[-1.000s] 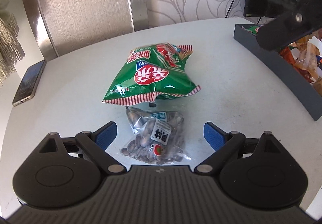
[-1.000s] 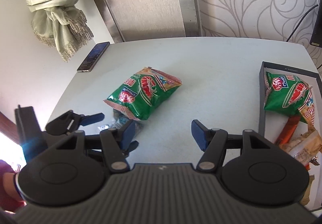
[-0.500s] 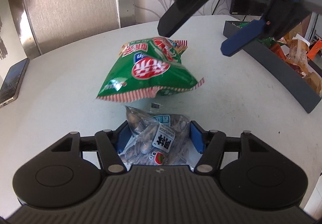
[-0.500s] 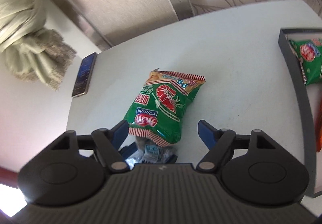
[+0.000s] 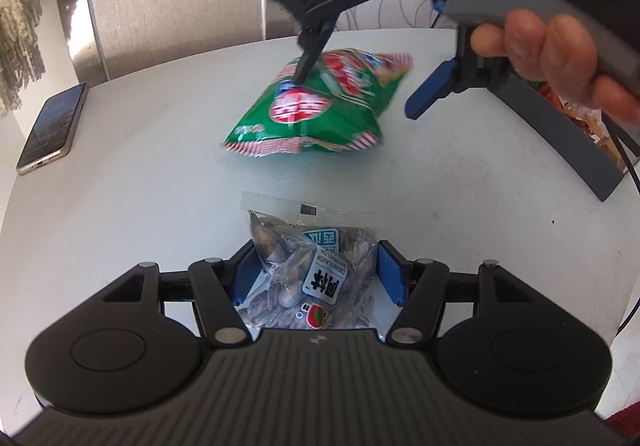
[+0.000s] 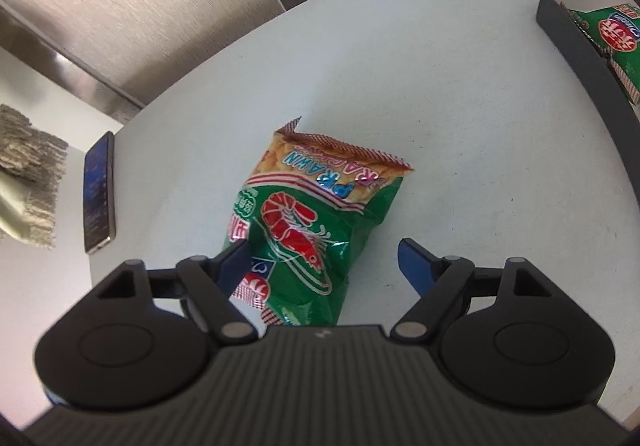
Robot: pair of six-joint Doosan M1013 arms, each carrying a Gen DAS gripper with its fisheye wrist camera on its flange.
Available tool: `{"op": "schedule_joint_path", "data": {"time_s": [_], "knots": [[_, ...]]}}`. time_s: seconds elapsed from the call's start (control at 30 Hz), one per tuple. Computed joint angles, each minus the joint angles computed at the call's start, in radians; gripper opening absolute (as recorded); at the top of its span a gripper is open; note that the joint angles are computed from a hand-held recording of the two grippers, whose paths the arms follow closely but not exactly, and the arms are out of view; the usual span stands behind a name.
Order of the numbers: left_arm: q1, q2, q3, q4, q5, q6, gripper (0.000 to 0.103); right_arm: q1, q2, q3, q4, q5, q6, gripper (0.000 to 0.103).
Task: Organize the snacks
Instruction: 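Close the right tool on the green prawn cracker bag and lift it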
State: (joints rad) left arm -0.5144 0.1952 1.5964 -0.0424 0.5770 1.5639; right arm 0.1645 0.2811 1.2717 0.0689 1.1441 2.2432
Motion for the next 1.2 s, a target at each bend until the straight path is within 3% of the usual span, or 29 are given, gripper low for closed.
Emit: {"op": "schedule_joint_path", "data": {"time_s": [0.1,0.4,0.53,0.67,0.73,0.9,1.03,1.2], "knots": [[0.013,-0.006,0.003,-0.027,0.000,-0.011,0.067,-0.006,-0.028,0.023,0.023,-0.046,0.076,0.083],[0.021,-0.020,0.021,0.004,0.001,-0.033,0.068,0.001,0.056,-0.038,0.012,0.038,0.266,0.086],[0.017,-0.023,0.028,0.030,-0.003,-0.035,0.068,0.015,0.054,-0.014,-0.041,-0.026,0.125,0.091],[0.009,-0.025,0.038,0.076,-0.018,-0.063,0.068,-0.006,0.030,0.030,0.021,-0.082,-0.045,0.092],[0.002,-0.023,0.037,0.108,-0.019,-0.089,0.068,-0.020,0.014,0.057,0.086,-0.119,-0.136,0.078],[-0.010,-0.022,0.036,0.157,-0.019,-0.139,0.071,-0.036,-0.012,0.095,0.168,-0.152,-0.273,0.065],[-0.023,-0.035,0.053,0.194,-0.032,-0.185,0.070,-0.043,-0.051,0.141,0.194,-0.182,-0.367,0.058],[-0.040,-0.042,0.063,0.264,-0.039,-0.255,0.065,-0.038,-0.111,0.197,0.119,-0.223,-0.461,0.057]]}}
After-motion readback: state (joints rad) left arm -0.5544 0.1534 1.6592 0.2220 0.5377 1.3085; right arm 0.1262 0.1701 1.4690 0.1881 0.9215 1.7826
